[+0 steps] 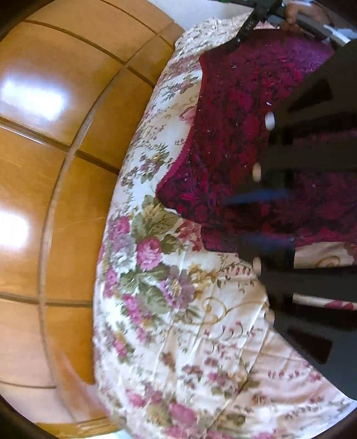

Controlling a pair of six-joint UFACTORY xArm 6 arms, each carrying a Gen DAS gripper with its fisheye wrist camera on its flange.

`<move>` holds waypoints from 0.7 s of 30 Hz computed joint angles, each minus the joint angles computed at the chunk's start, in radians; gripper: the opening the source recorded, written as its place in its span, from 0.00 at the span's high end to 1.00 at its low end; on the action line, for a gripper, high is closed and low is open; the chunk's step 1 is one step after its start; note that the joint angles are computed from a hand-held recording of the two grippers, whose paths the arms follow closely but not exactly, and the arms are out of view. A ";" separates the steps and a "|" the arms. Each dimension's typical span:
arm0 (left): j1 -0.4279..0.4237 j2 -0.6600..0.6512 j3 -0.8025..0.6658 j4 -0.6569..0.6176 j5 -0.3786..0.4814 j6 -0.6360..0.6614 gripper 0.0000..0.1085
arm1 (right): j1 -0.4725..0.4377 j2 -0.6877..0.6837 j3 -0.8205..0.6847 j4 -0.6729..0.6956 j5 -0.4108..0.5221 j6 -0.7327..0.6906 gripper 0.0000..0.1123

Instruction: Fold small clothes

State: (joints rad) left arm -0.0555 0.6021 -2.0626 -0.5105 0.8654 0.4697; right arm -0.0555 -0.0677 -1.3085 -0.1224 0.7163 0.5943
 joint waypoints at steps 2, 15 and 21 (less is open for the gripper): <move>-0.003 -0.046 0.069 -0.021 -0.049 0.026 0.64 | 0.005 -0.029 0.012 -0.042 -0.014 0.031 0.52; -0.015 -0.215 0.292 -0.054 -0.211 0.112 0.64 | 0.155 0.012 -0.115 0.000 0.041 -0.054 0.37; -0.024 -0.238 0.323 -0.075 -0.265 0.188 0.51 | 0.190 0.061 -0.136 0.004 0.060 -0.056 0.35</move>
